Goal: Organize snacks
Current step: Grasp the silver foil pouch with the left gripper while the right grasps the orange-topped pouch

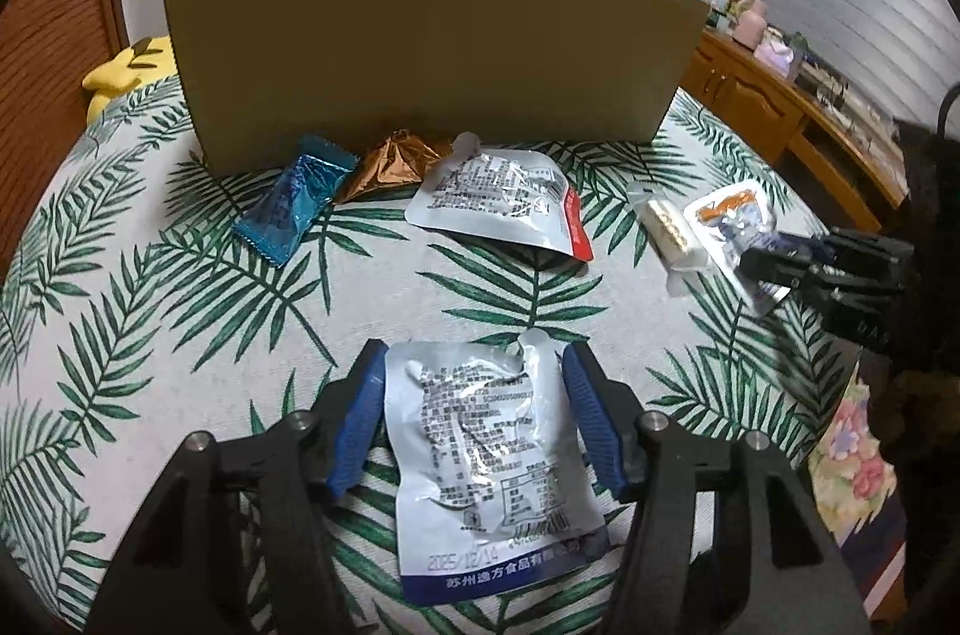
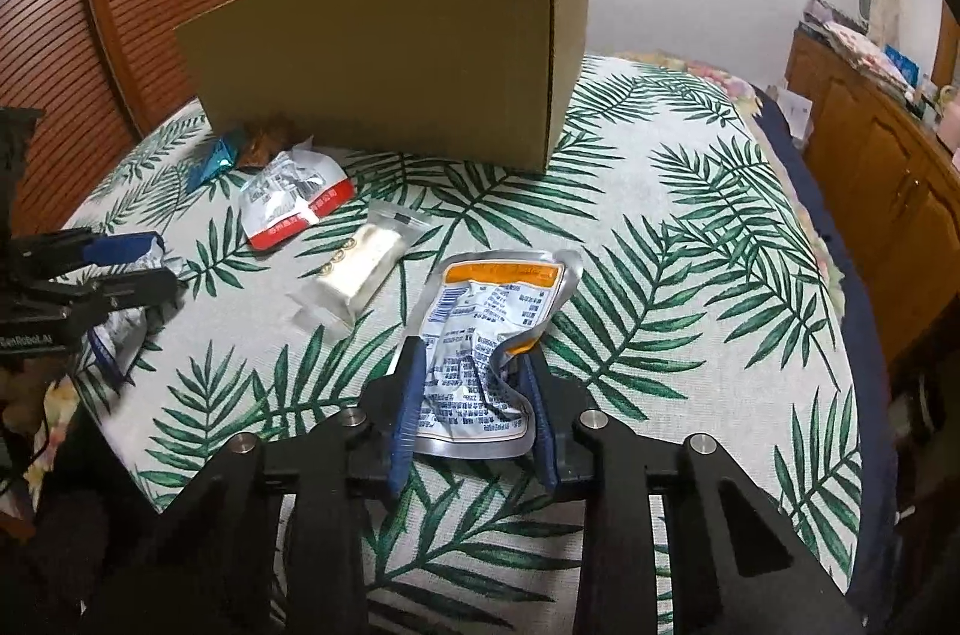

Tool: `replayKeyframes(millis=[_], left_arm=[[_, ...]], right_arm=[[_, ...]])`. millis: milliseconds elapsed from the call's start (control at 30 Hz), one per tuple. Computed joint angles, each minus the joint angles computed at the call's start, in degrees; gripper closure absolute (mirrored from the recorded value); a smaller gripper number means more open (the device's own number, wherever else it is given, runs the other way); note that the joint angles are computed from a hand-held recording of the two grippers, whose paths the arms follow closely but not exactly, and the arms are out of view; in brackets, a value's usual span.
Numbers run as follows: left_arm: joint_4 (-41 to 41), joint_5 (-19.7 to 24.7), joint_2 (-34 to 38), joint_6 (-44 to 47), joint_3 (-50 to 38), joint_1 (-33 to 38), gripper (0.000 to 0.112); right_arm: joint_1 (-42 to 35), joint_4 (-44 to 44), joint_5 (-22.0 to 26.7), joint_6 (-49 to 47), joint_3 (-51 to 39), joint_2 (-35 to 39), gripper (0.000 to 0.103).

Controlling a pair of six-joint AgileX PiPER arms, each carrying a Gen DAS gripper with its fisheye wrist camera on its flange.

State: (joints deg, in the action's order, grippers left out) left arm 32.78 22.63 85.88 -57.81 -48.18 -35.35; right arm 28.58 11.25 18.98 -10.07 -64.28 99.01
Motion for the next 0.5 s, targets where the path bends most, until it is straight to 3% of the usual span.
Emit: replayKeyframes(millis=[400,500], left_arm=[[-4.8,3.2,-1.4,5.7,0.1,-0.3,0.046],[-4.5,3.5,-2.0,5.8,0.6,-0.5,0.046]], right_arm=[[0.1,4.0,-2.6,-2.5,2.6,-2.4,0.081],[0.8,-0.4,-3.2,1.8,2.9,-2.7,0.081]])
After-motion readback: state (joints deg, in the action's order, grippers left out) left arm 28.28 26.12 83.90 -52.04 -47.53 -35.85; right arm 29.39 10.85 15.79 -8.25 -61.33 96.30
